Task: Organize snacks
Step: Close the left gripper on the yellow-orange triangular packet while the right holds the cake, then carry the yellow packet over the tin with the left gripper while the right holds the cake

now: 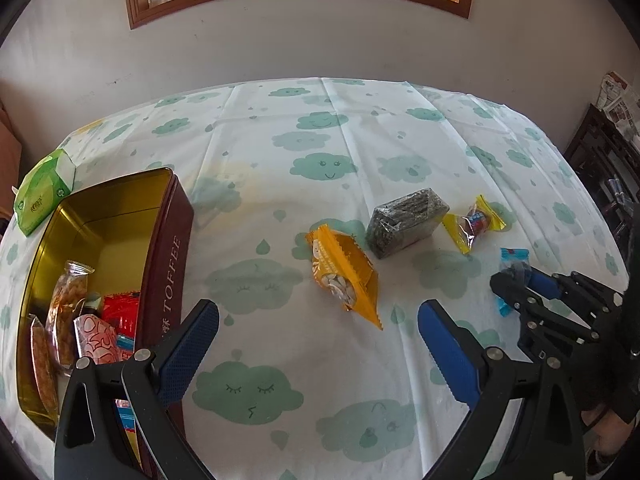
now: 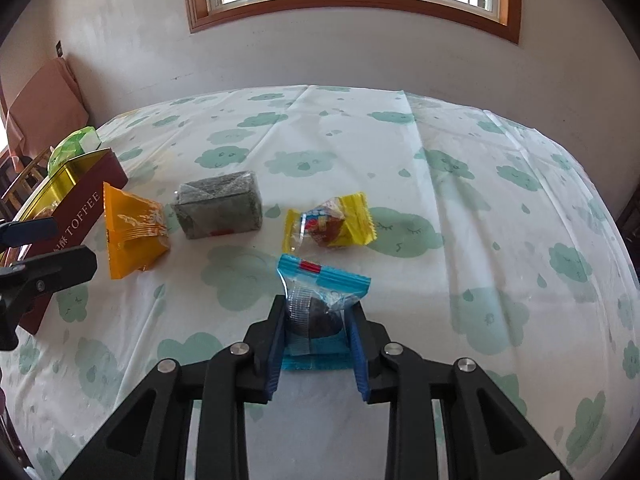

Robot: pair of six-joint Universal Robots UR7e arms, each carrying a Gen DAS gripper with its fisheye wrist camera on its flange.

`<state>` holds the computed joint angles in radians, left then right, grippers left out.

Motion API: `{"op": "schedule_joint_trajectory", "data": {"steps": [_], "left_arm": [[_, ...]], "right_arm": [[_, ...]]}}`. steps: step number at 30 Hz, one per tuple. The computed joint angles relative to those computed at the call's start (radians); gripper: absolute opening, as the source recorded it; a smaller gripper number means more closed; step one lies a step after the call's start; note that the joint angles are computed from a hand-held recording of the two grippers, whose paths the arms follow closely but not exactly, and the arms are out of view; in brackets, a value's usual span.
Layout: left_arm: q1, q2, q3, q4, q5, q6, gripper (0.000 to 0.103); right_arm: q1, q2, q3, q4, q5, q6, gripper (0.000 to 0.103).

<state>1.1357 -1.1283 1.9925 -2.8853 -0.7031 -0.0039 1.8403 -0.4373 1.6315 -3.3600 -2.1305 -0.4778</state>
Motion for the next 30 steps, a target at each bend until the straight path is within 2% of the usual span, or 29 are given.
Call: {"op": "schedule_joint_trajectory", "data": {"steps": [6, 14, 18, 21, 22, 23, 26, 30], "left_arm": [[0.024, 0.05, -0.066, 0.009, -0.009, -0.042, 0.099], [0.057, 0.093, -0.135, 0.05, -0.031, -0.103, 0.085], [0.064, 0.106, -0.144, 0.065, -0.039, -0.102, 0.072], [0.072, 0.106, -0.146, 0.076, -0.069, -0.098, 0.054], [0.075, 0.102, -0.145, 0.075, -0.09, -0.096, 0.042], [0.077, 0.099, -0.141, 0.066, -0.107, -0.089, 0.037], [0.06, 0.101, -0.13, 0.057, -0.067, -0.064, 0.036], [0.051, 0.079, -0.108, 0.051, -0.065, -0.058, 0.035]], "right_arm": [[-0.013, -0.023, 0.032, -0.026, -0.005, 0.037, 0.029], [-0.008, -0.013, 0.023, -0.027, -0.023, 0.02, 0.031], [-0.009, -0.015, 0.026, -0.028, -0.02, 0.021, 0.031], [-0.009, -0.014, 0.025, -0.029, -0.023, 0.018, 0.031], [-0.009, -0.014, 0.025, -0.029, -0.023, 0.018, 0.031], [-0.009, -0.014, 0.024, -0.03, -0.023, 0.018, 0.031], [-0.009, -0.013, 0.024, -0.03, -0.023, 0.018, 0.031], [-0.006, -0.01, 0.021, -0.032, -0.031, 0.013, 0.031]]}}
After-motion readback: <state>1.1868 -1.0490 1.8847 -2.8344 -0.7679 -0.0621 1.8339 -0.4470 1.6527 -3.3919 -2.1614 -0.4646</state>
